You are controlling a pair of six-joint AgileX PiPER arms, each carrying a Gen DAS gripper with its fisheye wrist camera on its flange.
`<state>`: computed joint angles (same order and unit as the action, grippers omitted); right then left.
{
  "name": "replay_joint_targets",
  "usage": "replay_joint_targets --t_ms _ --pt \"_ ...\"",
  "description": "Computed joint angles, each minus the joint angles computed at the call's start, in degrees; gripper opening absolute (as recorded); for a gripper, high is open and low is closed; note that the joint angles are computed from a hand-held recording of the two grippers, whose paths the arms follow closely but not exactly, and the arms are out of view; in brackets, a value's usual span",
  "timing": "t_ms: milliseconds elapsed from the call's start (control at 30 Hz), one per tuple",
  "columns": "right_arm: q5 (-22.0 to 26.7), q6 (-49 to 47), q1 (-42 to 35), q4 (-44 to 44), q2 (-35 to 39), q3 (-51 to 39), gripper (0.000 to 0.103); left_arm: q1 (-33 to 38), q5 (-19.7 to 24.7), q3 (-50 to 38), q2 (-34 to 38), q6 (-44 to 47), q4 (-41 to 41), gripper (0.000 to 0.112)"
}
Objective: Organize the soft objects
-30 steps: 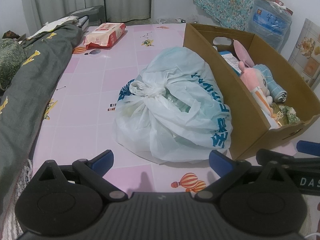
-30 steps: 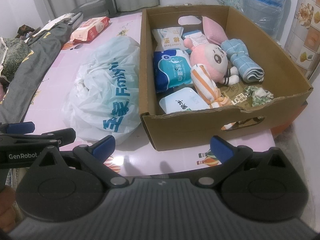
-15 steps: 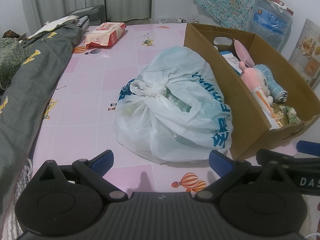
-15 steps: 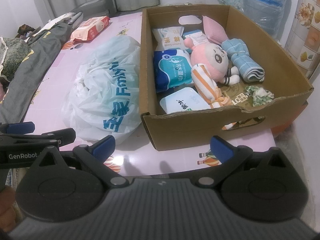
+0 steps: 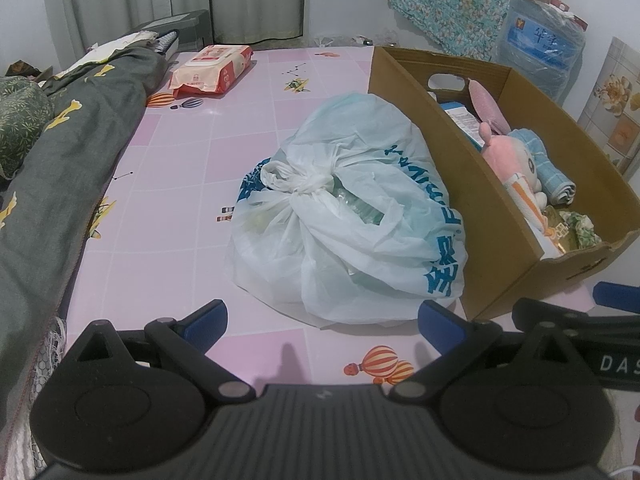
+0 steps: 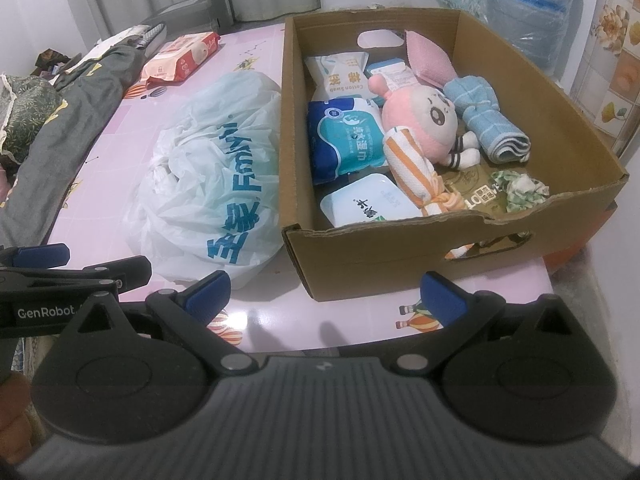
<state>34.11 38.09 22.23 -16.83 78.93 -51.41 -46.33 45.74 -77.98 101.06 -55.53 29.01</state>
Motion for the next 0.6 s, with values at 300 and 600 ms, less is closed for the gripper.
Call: replay_joint_targets --t_ms 300,600 --pt "0.0 -0.3 -0.1 0.2 0.0 0.0 0.102 0.0 0.0 0.0 -0.1 -0.1 0.1 0.102" --pt "0.0 -0.7 -0.3 0.5 0.0 -0.2 0.102 0.0 0.1 0.0 -0.2 0.0 0.1 0.102"
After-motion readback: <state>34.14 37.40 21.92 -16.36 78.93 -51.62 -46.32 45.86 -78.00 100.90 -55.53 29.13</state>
